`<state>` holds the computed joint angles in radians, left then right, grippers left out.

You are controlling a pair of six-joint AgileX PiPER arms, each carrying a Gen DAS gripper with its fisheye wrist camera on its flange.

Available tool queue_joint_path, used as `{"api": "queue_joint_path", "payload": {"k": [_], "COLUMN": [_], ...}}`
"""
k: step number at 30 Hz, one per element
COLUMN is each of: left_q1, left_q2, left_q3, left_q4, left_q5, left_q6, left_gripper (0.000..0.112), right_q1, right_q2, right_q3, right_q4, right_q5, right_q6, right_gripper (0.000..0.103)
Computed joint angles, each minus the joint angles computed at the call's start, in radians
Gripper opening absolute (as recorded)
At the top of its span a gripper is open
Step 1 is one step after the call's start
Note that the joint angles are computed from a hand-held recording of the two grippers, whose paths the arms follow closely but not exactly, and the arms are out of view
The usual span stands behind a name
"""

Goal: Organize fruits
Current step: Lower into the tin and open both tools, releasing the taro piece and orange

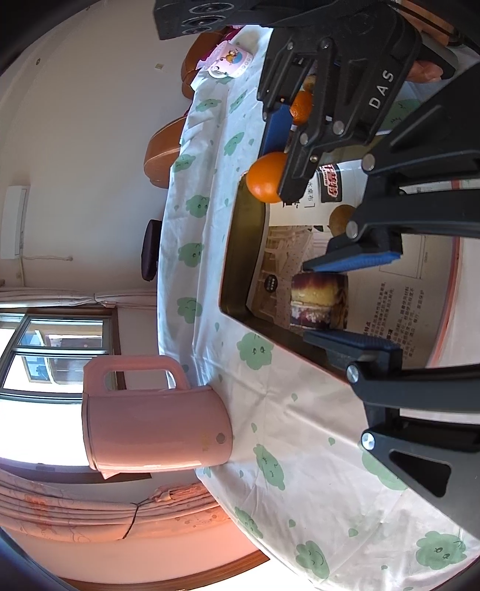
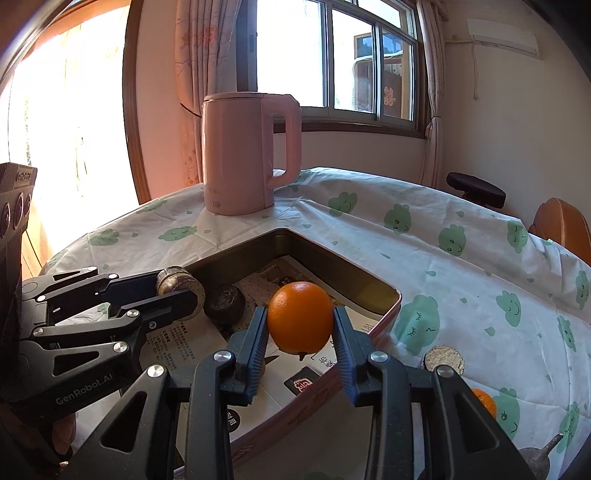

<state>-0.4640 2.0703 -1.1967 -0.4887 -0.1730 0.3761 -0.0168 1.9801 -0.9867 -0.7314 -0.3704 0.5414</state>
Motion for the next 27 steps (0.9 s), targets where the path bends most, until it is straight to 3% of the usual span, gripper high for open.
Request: {"api": "queue_joint_path", "payload": {"k": [7,14,17,19,24,27], "left_q1": [0.004,0.003,0.000,-0.004,-0.007,-0.008], "left_q2": [0.015,0.021,0.018,0.015,0.010,-0.002], "left_q3": [-0.026,-0.039,-0.033,-0.027,-0.021,0.004], "left_q4": [-0.051,-0.158,-0.176,-0.199,-0.286,-0.234], "left_q5": [0.036,0.044,0.034,0.023,0.003,-0.034], "left_q6": [0.055,0.159,0.177,0.200,0.275,0.205], "left_gripper": [0.031,0.032,0.032,0.032,0.042,0.053], "right_q1": [0.003,0.028,0.033,0.034,0.035,0.030], "right_q2": [0.012,0.013,0.011,0.007,-0.002,-0.007], "right_q3": [-0.024,-0.027,-0.022,-0.013,0.005,0.017], "right_q4": [-0.048,0.034,0.066,0.100,0.179,0.211], "right_q5": [0.029,0.058,0.059,0.051,0.034,0.018], "right_q6": [0.059,-0.033,-0.068,-0.102,-0.177,-0.197], "right_gripper": [0.037,0.039,0.048,0.061,0.065,0.068]}}
